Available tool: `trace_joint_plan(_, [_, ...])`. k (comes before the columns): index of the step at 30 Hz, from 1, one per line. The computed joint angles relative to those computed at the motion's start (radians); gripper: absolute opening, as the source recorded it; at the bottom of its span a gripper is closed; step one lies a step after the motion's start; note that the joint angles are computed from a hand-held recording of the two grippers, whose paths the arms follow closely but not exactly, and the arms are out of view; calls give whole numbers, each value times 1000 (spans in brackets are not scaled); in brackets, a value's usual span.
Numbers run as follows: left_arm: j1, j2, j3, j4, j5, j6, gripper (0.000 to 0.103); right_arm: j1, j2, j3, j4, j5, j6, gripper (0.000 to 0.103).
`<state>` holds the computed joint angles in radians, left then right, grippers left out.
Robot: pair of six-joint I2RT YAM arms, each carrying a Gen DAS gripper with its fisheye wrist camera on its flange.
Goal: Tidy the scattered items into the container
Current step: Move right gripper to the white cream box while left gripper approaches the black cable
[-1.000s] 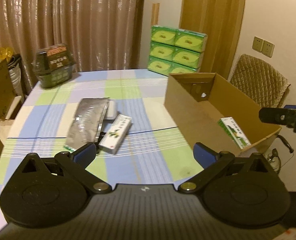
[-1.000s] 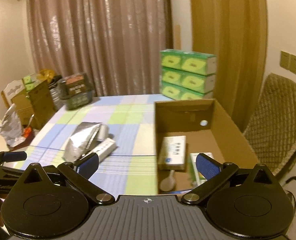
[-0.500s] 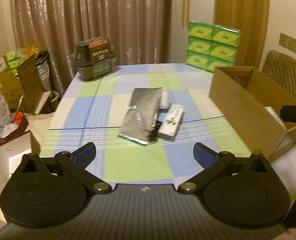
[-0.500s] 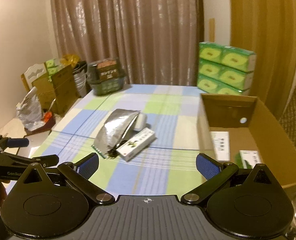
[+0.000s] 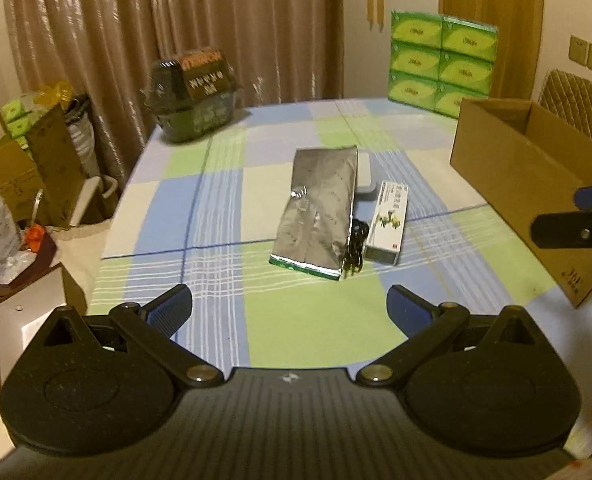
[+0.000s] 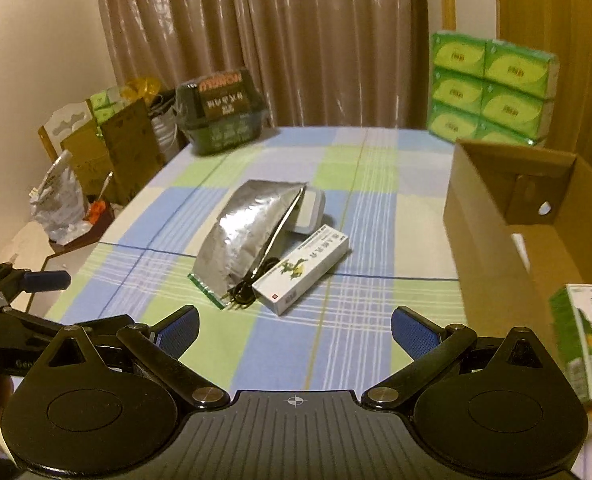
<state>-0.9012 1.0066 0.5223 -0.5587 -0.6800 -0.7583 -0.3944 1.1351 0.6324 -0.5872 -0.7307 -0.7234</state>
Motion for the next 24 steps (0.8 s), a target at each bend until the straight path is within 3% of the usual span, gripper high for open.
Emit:
trace_joint_plan(4, [112,74,-49,193,84,138,100,86,99,-3,140,51,99,96])
trace_joint_plan(9, [219,228,-77,441,186,272,90,173,247,20,281,102,193,83])
trace_joint_plan(12, [265,340,-80,586,233,344,79,215,331,40,340,125,234,79])
trace_joint_plan(14, [291,398,-81,667,259,379,76,239,380,52,376,139,257,77])
trace_joint_plan(20, [341,520,-67,818,315,443,58,298,503,105,440,167,332,76])
trace_joint_plan(24, [357,589,-55,881,343,478,50,333,555,127,470,183,380,71])
